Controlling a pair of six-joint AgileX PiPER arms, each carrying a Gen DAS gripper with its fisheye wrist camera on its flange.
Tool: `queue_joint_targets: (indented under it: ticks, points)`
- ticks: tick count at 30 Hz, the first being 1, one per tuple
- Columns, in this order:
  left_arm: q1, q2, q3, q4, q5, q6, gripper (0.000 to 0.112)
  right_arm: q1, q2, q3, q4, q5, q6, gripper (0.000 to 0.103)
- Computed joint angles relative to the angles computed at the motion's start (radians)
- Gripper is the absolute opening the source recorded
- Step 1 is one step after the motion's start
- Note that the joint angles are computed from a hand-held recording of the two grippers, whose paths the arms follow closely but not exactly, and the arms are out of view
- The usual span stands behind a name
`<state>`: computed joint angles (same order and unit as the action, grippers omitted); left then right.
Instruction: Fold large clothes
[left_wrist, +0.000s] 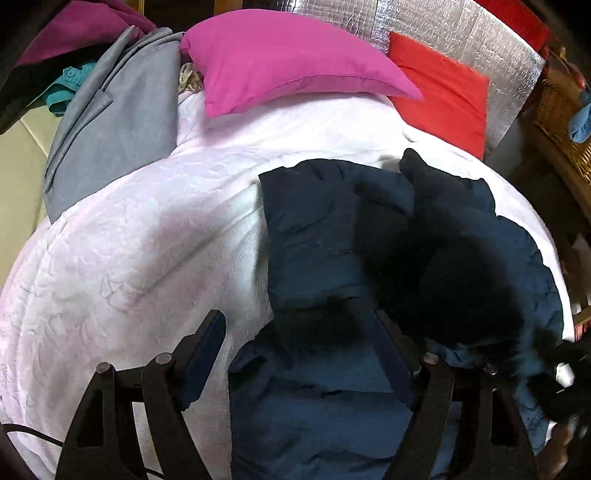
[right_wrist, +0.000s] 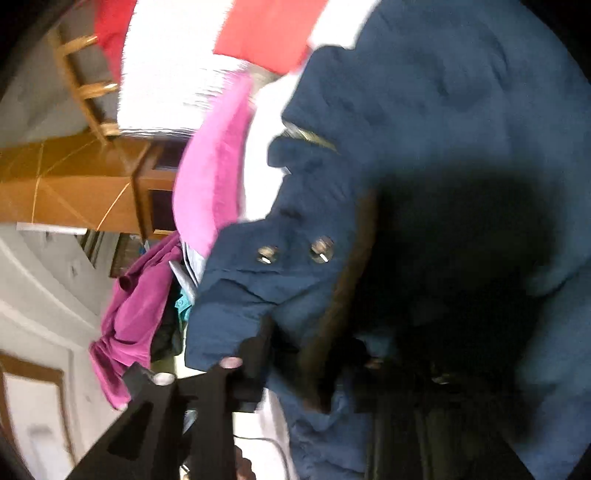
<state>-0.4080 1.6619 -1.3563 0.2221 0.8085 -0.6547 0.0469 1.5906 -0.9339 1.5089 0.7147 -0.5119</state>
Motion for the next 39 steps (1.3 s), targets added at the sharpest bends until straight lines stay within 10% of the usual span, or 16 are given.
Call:
queue_joint_targets:
  ticks: [9,22,26,32,36,39]
  points:
    - [-0.06,0.085,-0.073,0.012,0.056,-0.009,0.08,-0.179,-0.189,-0.035,-0.553,-0.181,0.277,0.022]
    - [-0.09,0.131,-0.107,0.034,0.078,-0.02,0.08,-0.242,-0.126,-0.034,-0.726,-0.254,0.326,0.022]
    - [-0.093,0.14,-0.107,0.044,0.089,-0.012,0.082,-0.239,-0.078,-0.085,-0.886,-0.164,0.457,0.023]
    - [-0.074,0.079,-0.076,0.046,0.072,-0.016,0.082,-0.205,-0.228,-0.071,-1.038,-0.192,0.607,0.076]
    - [-0.062,0.043,-0.053,0.062,0.05,-0.041,0.082,-0.049,-0.262,-0.141,-1.135,-0.182,0.63,0.075]
    - [-0.056,0.058,-0.059,0.08,0.079,-0.055,0.082,0.048,-0.2,-0.222,-1.102,-0.129,0.58,0.054]
